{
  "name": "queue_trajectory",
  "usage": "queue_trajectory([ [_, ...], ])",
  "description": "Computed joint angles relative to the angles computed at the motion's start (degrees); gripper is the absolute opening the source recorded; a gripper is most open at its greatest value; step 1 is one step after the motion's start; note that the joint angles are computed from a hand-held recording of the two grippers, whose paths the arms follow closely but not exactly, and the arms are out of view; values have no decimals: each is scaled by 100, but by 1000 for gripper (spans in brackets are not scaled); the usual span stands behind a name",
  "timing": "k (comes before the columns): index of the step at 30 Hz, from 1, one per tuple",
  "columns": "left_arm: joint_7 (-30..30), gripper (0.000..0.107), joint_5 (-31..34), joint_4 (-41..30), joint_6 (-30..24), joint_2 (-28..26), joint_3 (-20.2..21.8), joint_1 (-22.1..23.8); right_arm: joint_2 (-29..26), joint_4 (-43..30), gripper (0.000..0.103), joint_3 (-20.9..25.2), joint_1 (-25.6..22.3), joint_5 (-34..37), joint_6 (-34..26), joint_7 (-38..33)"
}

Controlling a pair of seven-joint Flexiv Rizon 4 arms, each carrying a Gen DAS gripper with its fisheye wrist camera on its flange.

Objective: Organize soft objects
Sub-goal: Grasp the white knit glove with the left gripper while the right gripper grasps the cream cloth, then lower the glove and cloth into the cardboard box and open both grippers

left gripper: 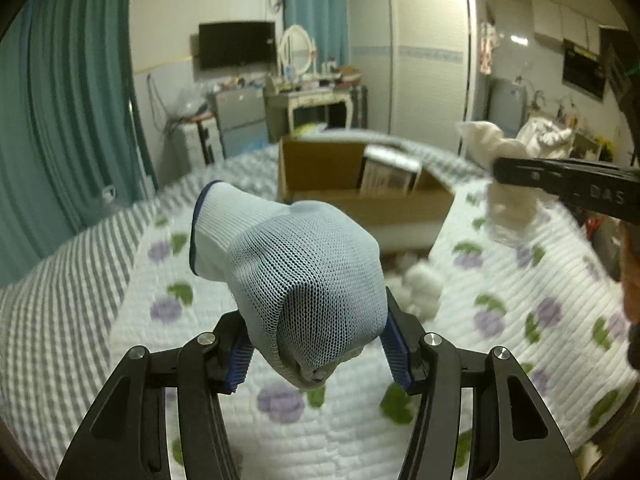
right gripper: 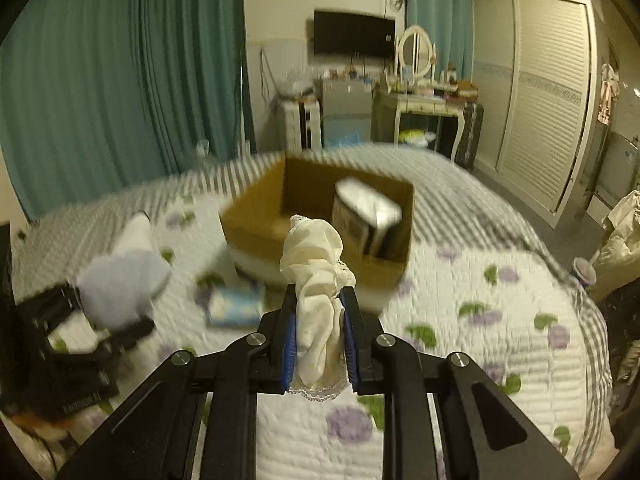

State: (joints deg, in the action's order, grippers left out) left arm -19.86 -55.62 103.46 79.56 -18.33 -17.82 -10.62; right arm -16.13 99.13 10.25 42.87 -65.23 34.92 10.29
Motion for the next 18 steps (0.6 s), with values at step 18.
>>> queue_trajectory([
  [18,-1977,55,2553,-2798,-599,-1700,327,-469,-640,-1111,19,-683,-604,27,1207,-909],
])
